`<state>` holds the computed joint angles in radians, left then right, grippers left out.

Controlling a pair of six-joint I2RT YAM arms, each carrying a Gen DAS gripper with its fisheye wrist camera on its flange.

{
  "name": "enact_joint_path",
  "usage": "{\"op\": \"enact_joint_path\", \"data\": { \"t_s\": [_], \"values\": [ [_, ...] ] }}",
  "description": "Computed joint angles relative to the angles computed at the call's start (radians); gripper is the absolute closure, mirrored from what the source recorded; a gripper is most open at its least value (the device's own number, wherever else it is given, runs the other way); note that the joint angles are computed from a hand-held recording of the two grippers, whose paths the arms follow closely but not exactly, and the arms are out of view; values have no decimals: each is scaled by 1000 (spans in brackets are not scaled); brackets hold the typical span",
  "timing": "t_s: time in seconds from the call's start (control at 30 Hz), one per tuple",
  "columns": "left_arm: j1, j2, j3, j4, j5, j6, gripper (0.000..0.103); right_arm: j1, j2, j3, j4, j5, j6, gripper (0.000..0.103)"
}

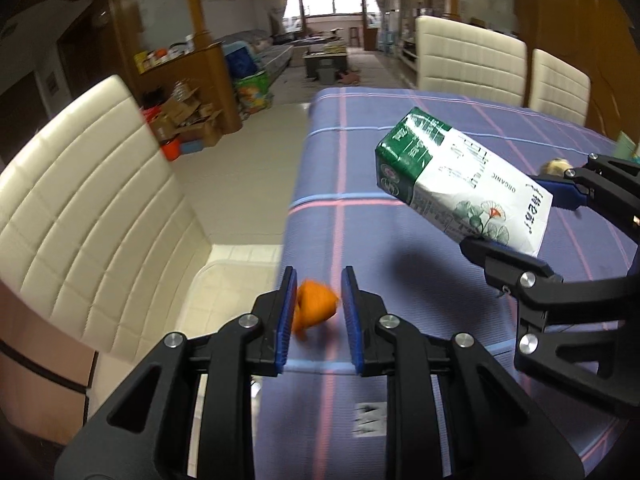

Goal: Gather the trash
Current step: 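Carry the orange snack and white milk carton with both grippers over the bin, then open the left gripper to drop the snack while the right gripper drops the carton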

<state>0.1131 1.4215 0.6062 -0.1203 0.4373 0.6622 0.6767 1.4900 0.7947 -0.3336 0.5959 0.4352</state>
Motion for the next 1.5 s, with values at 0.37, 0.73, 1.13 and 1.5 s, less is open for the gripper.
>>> {"op": "enact_joint_path", "data": {
  "t_s": [0.37, 0.73, 1.13, 1.5],
  "values": [
    [98, 227, 124, 36, 7, 5, 93, -25, 155, 103, 81, -70, -55, 52],
    [125, 324, 187, 51, -2, -19, 93, -31, 228, 141, 115, -108, -75, 52],
    [174, 358, 223, 29, -14, -31, 92, 4, 291, 221, 106, -118, -104, 52],
    [260, 427, 281, 45, -51, -93, 5, 31, 381, 326, 108, -140, -134, 52]
  ]
}}
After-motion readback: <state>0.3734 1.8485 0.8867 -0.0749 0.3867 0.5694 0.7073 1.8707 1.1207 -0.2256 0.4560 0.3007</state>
